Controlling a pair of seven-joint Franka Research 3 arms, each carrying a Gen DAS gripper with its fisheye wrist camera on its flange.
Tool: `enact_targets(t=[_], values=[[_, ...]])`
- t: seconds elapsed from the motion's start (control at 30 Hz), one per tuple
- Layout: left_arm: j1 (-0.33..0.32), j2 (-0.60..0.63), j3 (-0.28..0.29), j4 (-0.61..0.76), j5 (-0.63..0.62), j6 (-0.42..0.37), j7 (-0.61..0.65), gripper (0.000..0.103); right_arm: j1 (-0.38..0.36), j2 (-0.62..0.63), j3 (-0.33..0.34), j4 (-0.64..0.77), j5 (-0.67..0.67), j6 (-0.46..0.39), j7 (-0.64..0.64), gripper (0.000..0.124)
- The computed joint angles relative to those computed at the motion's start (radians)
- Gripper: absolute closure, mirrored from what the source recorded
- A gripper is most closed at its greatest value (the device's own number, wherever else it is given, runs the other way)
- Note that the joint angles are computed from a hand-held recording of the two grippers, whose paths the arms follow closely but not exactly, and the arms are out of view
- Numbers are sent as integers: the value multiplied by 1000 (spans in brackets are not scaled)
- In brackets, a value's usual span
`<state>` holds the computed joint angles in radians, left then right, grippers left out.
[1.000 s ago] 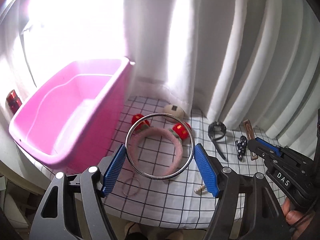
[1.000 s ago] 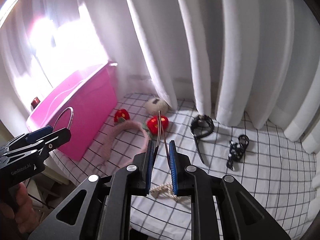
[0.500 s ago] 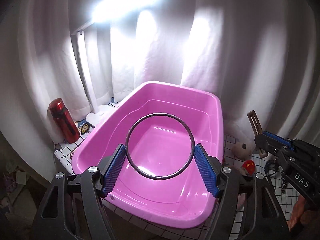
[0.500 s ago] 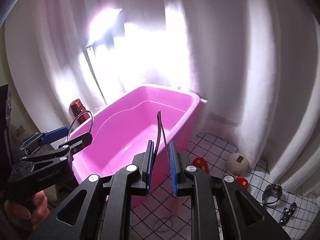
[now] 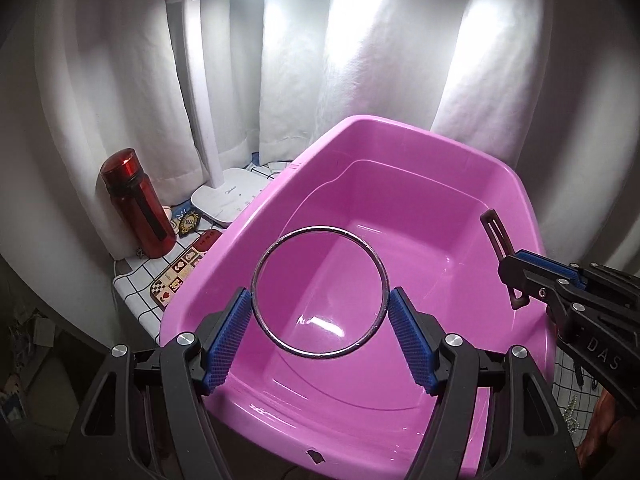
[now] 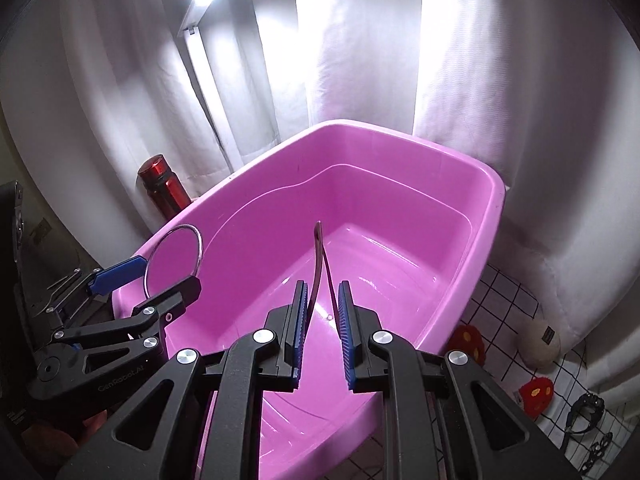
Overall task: Organize jewelry
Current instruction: 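Carry the ring into the pink tub and open the left tool while the right tool carries the hair pin, then lower the silver hair pin into the pink tub and open the right tool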
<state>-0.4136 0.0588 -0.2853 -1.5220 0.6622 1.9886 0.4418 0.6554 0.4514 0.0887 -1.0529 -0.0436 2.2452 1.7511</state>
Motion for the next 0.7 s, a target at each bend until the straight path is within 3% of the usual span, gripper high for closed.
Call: enact_targets(t=[0.2,0.27,0.7], values=[[12,10,6,-4,-51,9,26,34,31,102,-23,162,-30,-112,17,108],[12,12,7,-4,-59,4,33,34,42,128,-36,207,-46,-141,25,102],[15,7,7,4,-89,-36,26,20,43,68,-46,118,-77,-102,68,100]])
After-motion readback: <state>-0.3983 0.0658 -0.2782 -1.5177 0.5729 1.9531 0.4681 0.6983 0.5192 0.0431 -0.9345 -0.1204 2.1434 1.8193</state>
